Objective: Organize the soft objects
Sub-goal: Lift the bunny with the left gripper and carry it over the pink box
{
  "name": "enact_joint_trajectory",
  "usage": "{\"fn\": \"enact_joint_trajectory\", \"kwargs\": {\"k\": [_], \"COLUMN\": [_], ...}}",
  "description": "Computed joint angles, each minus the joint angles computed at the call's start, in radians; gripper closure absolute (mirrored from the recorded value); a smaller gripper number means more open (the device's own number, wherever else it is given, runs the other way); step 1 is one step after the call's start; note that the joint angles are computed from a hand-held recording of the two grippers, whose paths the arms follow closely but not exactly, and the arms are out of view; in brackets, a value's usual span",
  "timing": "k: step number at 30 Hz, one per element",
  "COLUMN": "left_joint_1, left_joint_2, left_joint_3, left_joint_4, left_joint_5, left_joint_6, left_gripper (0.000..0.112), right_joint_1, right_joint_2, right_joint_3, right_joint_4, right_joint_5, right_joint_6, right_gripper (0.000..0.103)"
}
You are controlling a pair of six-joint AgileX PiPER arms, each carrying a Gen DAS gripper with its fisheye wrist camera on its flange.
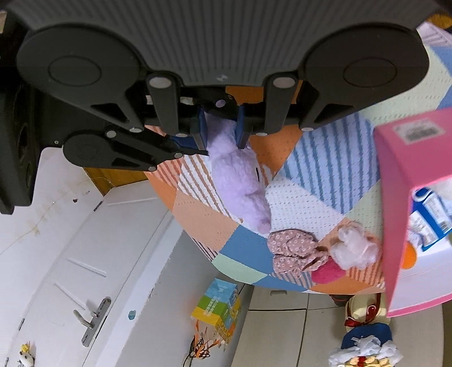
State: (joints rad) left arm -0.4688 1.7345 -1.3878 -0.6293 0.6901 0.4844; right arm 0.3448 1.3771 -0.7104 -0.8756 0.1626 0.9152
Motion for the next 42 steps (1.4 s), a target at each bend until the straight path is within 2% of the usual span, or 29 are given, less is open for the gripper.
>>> {"fn": "enact_joint_trajectory", "kwargs": {"k": [2, 5, 11, 17, 23, 28, 31, 35, 39, 42], "left_joint_1": [0.008, 0.018, 0.048, 0.125, 0.199, 0.304, 0.344, 0.39, 0.415, 0.43], "left_joint_2": [-0.034, -0.1, -0.213, -0.325, -0.376, -0.303, -0.214, -0.06, 0.095, 0.227], "left_joint_3": [0.031, 0.086, 0.18, 0.243, 0.227, 0.113, 0.007, -0.186, -0.371, -0.539], "left_joint_4": [0.0, 0.007, 0.004, -0.064, -0.087, -0.156, -0.164, -0.153, -0.12, -0.086], "left_joint_5": [-0.002, -0.015, -0.023, 0.004, -0.004, 0.04, 0.054, 0.109, 0.155, 0.205], "left_joint_6": [0.001, 0.005, 0.022, 0.123, 0.203, 0.285, 0.275, 0.234, 0.163, 0.09], "left_gripper": [0.092, 0.092, 0.092, 0.092, 0.092, 0.091, 0.091, 0.091, 0.091, 0.091], "right_joint_1": [0.028, 0.079, 0.171, 0.305, 0.314, 0.292, 0.253, 0.196, 0.159, 0.133], "right_joint_2": [-0.018, -0.043, -0.08, -0.114, -0.072, 0.049, 0.144, 0.298, 0.46, 0.584], "right_joint_3": [-0.001, -0.003, -0.019, -0.052, -0.16, -0.32, -0.44, -0.655, -0.879, -1.049], "right_joint_4": [0.035, -0.008, 0.019, -0.103, -0.093, -0.101, -0.016, 0.335, 0.576, 0.697], "right_joint_5": [0.021, 0.056, 0.122, 0.221, 0.195, 0.169, 0.142, 0.144, 0.212, 0.279], "right_joint_6": [-0.024, 0.028, -0.003, 0.116, 0.089, 0.018, -0.112, -0.463, -0.712, -0.846], "right_gripper": [0.063, 0.063, 0.063, 0.063, 0.063, 0.062, 0.062, 0.062, 0.062, 0.062]}}
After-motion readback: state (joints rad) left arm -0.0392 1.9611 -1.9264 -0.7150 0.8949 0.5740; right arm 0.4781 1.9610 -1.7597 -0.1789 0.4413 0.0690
